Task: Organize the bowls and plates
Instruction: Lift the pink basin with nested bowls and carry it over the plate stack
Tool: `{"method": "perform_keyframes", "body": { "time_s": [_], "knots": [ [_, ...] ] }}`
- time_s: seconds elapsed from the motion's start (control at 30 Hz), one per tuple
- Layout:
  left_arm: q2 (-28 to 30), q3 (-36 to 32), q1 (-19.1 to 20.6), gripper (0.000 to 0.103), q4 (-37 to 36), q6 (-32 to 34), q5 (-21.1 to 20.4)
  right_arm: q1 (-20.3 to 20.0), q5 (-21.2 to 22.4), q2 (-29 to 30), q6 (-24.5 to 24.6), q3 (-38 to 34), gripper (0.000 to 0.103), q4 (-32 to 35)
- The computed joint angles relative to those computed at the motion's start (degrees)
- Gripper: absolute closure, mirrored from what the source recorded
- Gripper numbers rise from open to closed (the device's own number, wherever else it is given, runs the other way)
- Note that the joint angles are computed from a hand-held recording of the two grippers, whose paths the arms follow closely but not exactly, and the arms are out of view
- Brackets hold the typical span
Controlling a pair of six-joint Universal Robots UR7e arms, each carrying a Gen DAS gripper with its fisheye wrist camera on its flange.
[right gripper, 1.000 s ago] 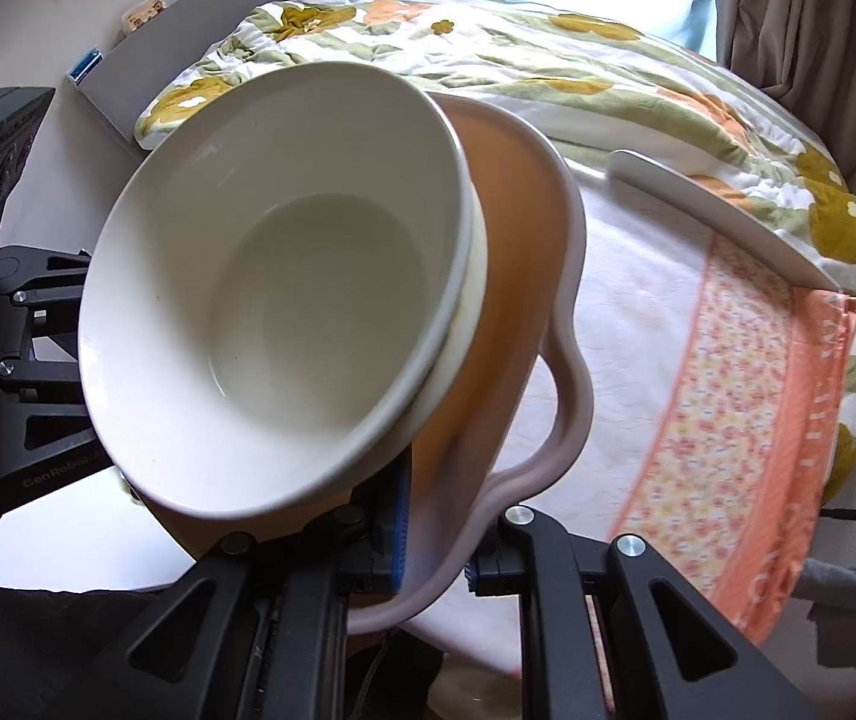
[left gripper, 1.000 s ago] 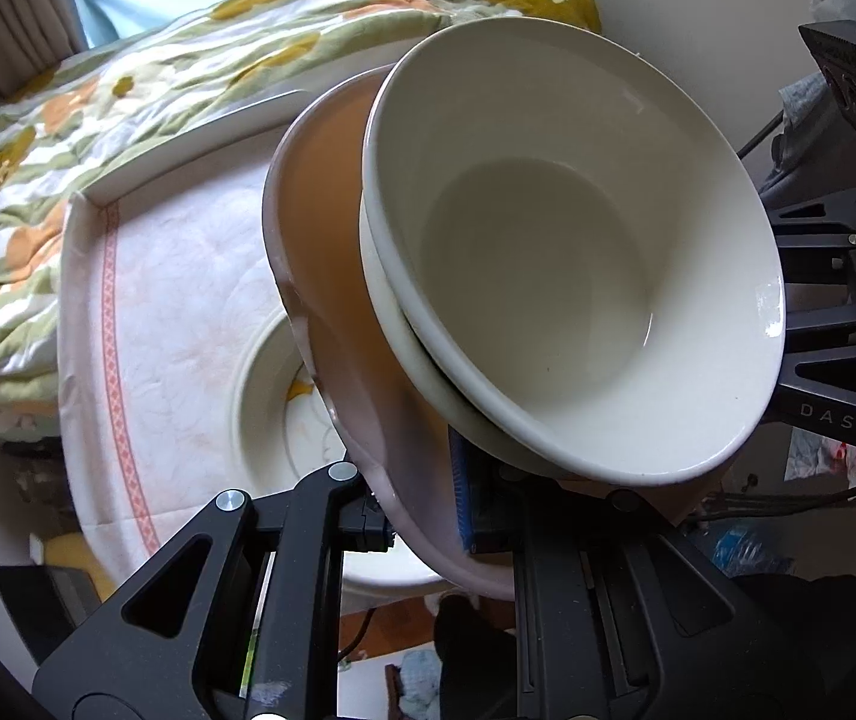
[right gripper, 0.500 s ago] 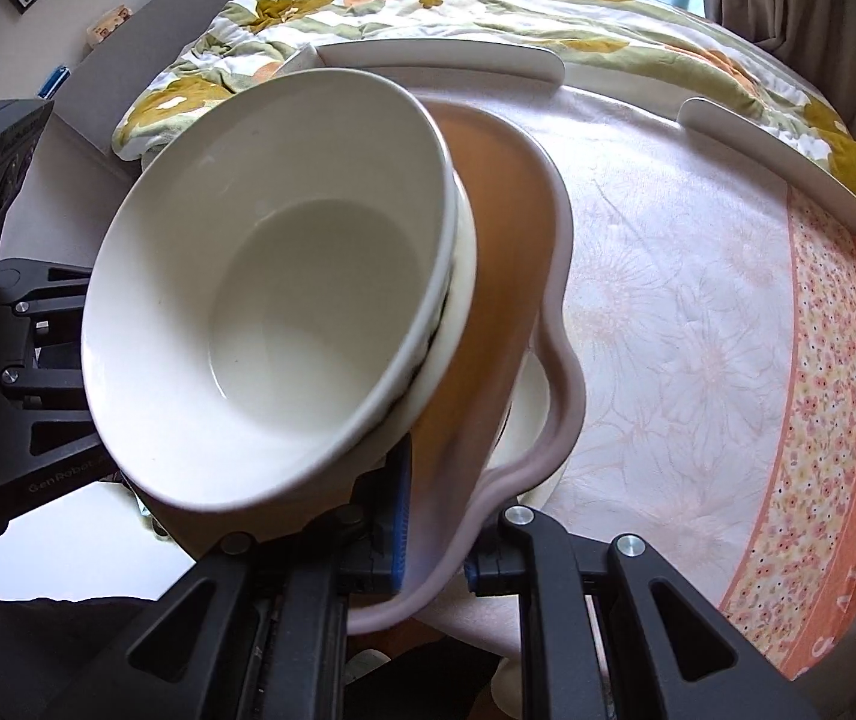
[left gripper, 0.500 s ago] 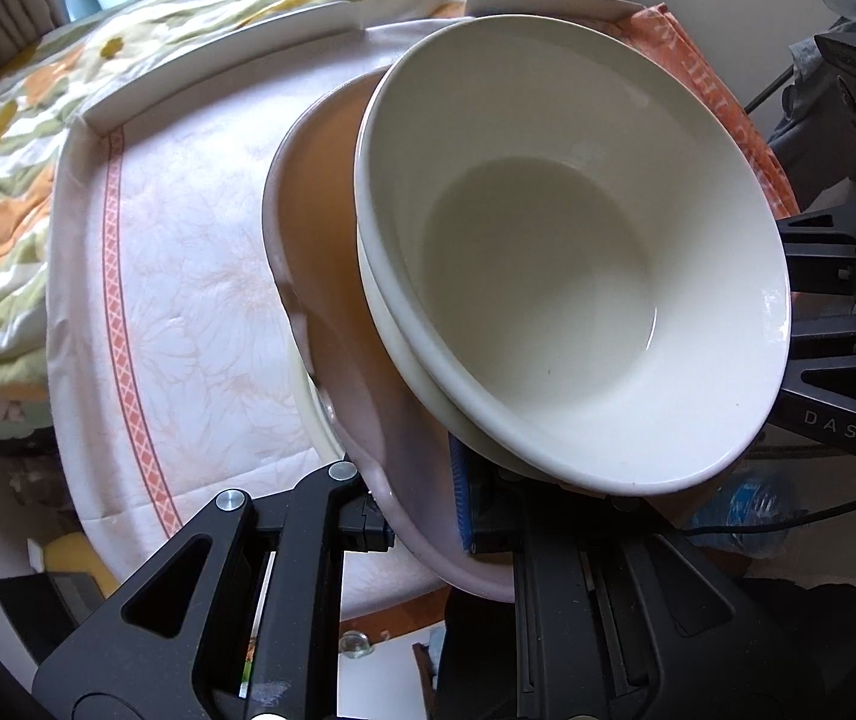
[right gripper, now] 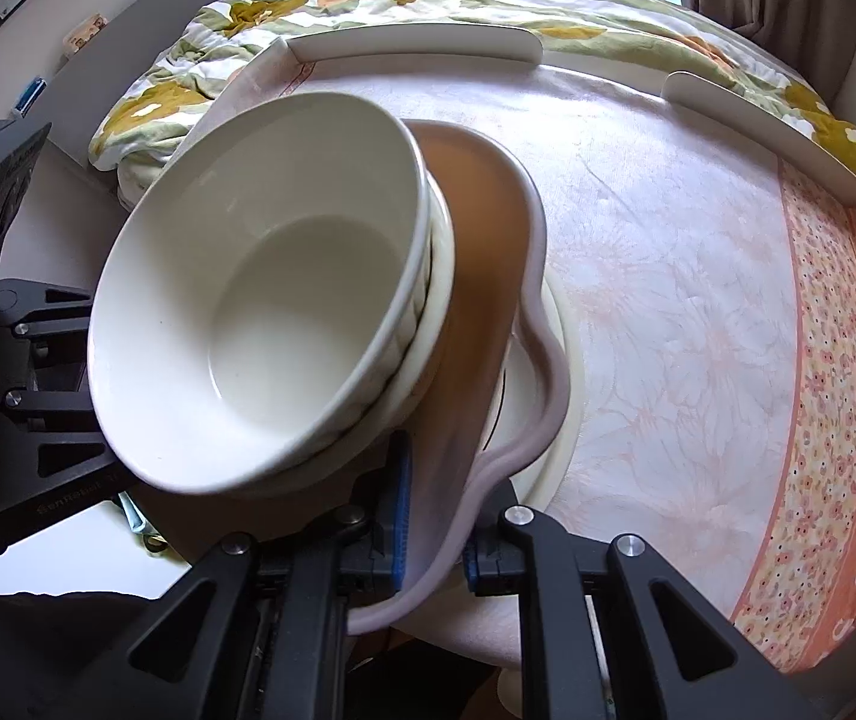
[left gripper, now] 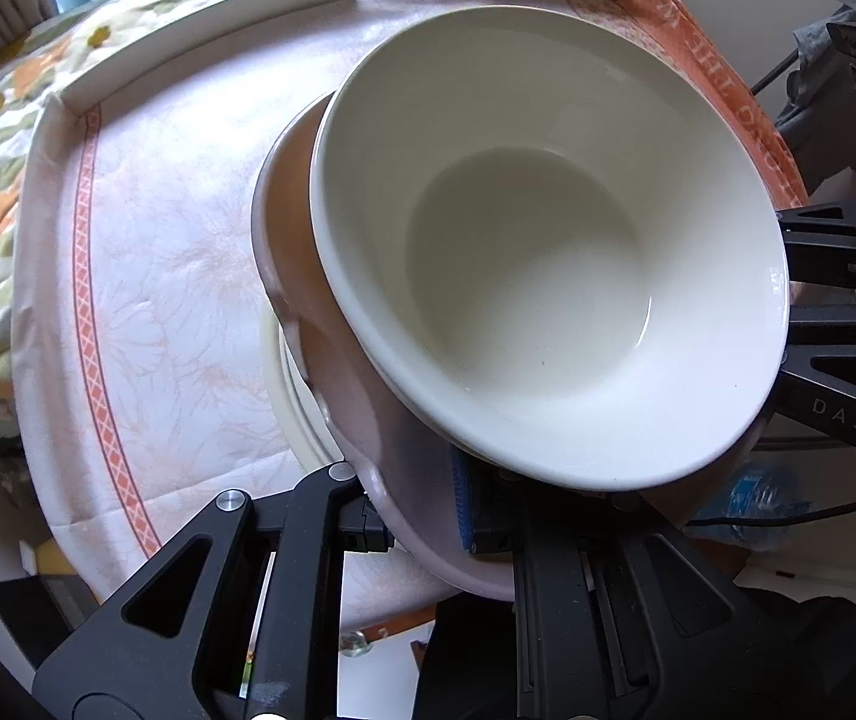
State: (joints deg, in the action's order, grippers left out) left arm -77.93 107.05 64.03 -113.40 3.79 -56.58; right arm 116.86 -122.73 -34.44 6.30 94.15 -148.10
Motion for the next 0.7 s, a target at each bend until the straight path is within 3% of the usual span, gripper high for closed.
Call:
{"method": "perform_keyframes", "body": {
  "time_s": [0.33,0.6,0.7],
  "knots": [
    [-0.1,1.9,-0.5,0.091,-4.1,2.2,1.9,-0.1,-0.9,-0.1,0.9,2.3,0.090,-4.8],
    [-0.4,2.1,-0.6,0.091,-3.9,-3.3,2.8,0.8,-3.5,0.4,5.1,2.4,0.090,-5.1],
    [-0.3,2.5,-1.4,0.090,-3.1,-5.6,4.9,1.1,-3.8,0.5,6.5,2.5,0.090,-5.3]
  ]
}}
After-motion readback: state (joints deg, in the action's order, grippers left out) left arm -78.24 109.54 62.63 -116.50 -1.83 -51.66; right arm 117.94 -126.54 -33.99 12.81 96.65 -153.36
